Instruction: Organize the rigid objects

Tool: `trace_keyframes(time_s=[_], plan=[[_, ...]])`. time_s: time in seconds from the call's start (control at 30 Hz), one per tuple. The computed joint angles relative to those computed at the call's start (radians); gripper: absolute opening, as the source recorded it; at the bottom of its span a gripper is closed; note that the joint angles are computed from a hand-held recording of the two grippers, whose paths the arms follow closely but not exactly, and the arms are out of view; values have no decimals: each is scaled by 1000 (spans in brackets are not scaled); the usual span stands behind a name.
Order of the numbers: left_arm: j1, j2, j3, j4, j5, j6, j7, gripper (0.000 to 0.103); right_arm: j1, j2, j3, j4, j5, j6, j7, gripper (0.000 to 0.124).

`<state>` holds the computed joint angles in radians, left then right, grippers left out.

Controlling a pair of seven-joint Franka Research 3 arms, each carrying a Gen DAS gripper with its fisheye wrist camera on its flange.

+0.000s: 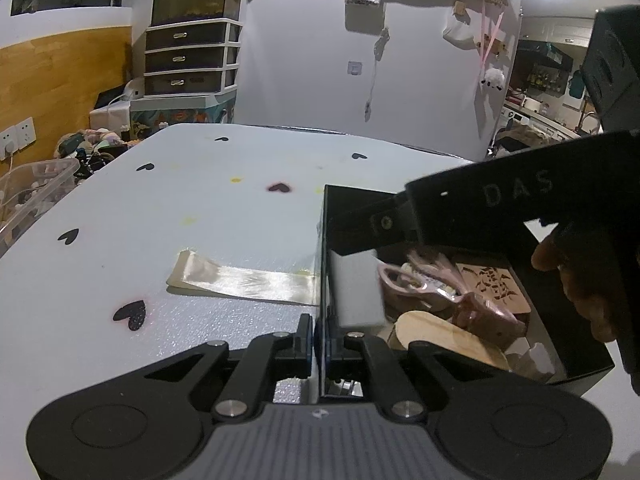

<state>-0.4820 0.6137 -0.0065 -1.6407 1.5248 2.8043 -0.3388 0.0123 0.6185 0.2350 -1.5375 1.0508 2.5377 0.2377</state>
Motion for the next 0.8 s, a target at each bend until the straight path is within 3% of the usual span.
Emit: trace_keyframes(time_s=[0.53, 0.8], plan=[[3, 3, 0, 2, 10, 6, -11, 6, -19, -51, -5, -64, 45, 13, -66, 73], [4, 5, 2, 3, 5, 6, -9, 6, -37, -113, -8, -141, 166, 38, -160, 77]])
